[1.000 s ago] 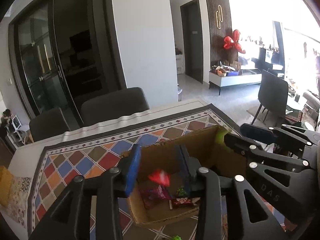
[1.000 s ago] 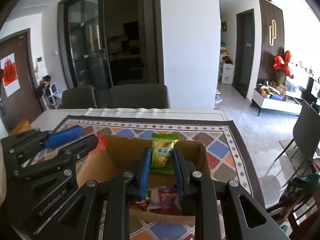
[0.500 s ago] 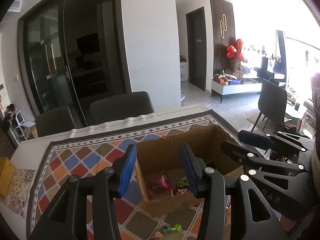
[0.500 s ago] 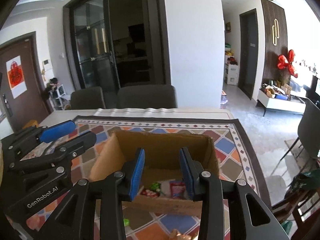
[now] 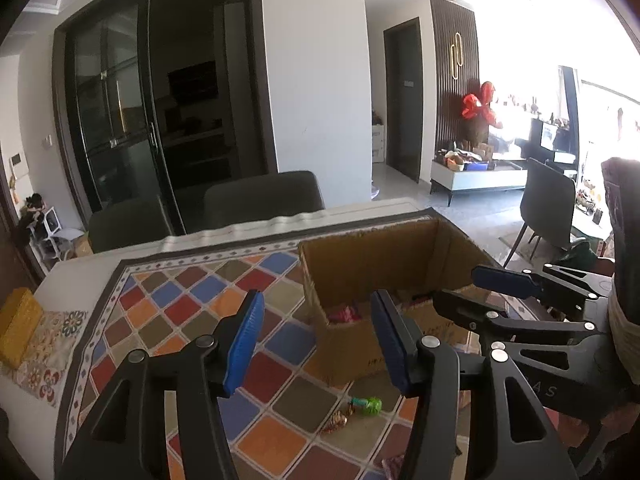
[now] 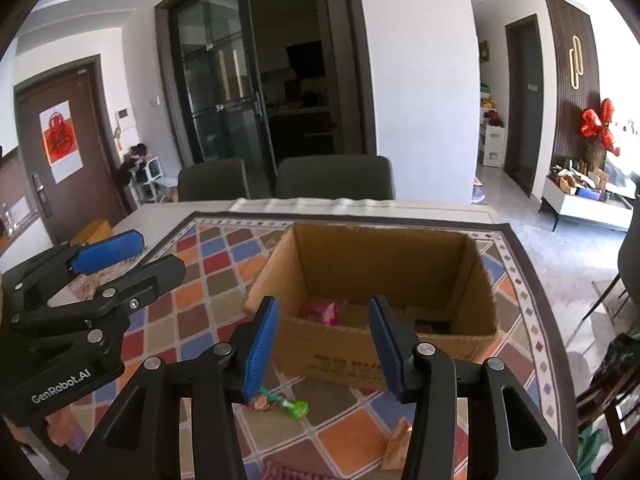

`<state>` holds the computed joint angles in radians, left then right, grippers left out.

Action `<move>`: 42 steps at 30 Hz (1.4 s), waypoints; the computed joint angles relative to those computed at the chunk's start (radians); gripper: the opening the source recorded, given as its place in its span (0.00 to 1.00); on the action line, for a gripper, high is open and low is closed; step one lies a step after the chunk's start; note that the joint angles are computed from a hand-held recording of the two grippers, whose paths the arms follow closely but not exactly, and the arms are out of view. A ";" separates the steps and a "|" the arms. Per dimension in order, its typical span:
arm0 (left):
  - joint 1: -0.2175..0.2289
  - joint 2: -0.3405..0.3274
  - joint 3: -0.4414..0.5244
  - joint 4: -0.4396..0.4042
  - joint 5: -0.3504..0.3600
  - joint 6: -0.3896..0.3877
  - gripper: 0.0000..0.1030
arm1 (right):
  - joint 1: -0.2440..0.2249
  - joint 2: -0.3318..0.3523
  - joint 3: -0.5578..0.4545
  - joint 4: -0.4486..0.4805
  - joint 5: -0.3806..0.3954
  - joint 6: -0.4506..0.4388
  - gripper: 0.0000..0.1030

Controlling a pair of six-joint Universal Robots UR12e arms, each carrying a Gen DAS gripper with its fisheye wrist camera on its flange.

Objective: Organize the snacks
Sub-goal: 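Move both open grippers back down to the gold candy and lollipop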

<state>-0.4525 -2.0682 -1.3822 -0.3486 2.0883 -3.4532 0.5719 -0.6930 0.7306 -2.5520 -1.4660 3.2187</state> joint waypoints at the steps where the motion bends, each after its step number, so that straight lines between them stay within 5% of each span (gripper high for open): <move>1: -0.001 0.006 -0.013 0.002 0.000 -0.004 0.53 | 0.002 -0.004 0.010 0.000 0.005 -0.004 0.47; 13: -0.002 0.041 -0.108 -0.007 -0.040 -0.018 0.53 | 0.018 -0.030 0.085 0.038 0.046 -0.067 0.47; 21: 0.013 0.040 -0.148 -0.041 -0.141 -0.042 0.53 | 0.024 -0.029 0.106 0.112 0.042 -0.090 0.47; 42: 0.067 -0.028 -0.173 -0.030 -0.348 0.075 0.50 | 0.030 0.057 0.017 0.275 0.030 -0.128 0.47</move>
<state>-0.3854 -2.0962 -1.5548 -0.3783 1.7403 -3.3781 0.6021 -0.6359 0.7477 -2.2770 -1.4356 3.0912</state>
